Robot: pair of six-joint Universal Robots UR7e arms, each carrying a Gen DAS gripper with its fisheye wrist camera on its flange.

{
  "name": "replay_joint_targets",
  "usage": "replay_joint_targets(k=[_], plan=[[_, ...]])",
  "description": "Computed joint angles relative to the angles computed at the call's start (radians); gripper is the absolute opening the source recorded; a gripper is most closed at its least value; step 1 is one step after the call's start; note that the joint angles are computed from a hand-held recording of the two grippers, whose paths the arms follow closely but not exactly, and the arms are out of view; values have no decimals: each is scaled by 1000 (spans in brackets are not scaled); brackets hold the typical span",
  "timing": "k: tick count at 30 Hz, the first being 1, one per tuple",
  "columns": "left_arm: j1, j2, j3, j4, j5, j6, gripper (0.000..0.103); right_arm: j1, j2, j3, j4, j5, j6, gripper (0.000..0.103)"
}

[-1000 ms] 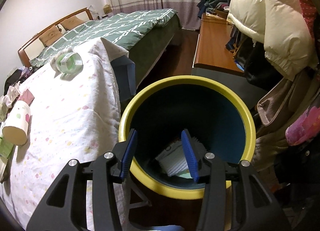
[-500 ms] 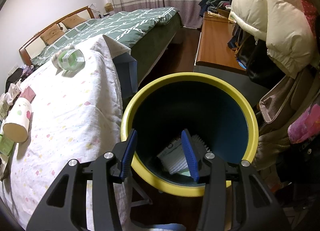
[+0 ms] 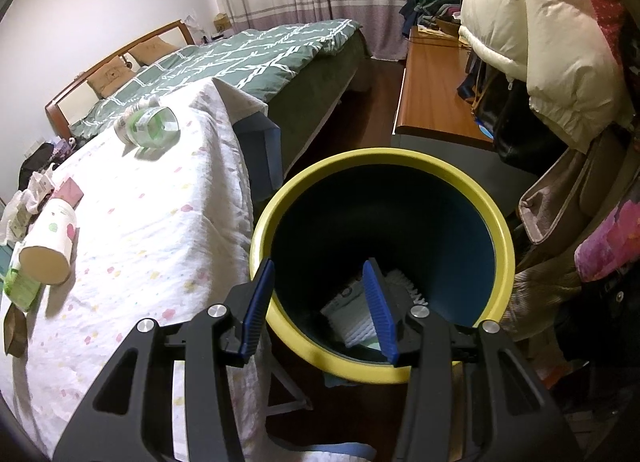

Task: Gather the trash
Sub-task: 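Grasp the white yogurt cup with the left gripper and lift it, then carry the yogurt cup over the yellow bin and open the left gripper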

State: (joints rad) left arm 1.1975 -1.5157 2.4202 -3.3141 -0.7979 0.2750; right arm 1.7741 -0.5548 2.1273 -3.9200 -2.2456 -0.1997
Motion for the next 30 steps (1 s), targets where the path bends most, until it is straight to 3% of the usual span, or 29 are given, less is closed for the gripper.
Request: replay_joint_targets(k=[6,11,22,30], plan=[[-61,-19,8,54,-26,-19,80,-7,-18,30,-28,13,0,44],[-123,48,-9,92,-82,-28,80,-12,-37,84,-102,13,-1,44],[-232,386,-193,173,-256,-16,80,-50,-41,249,-329,-35,5,44],[-251,624,-380,255,-314,-17,80,-118,-48,331,-409,-6,37,44]])
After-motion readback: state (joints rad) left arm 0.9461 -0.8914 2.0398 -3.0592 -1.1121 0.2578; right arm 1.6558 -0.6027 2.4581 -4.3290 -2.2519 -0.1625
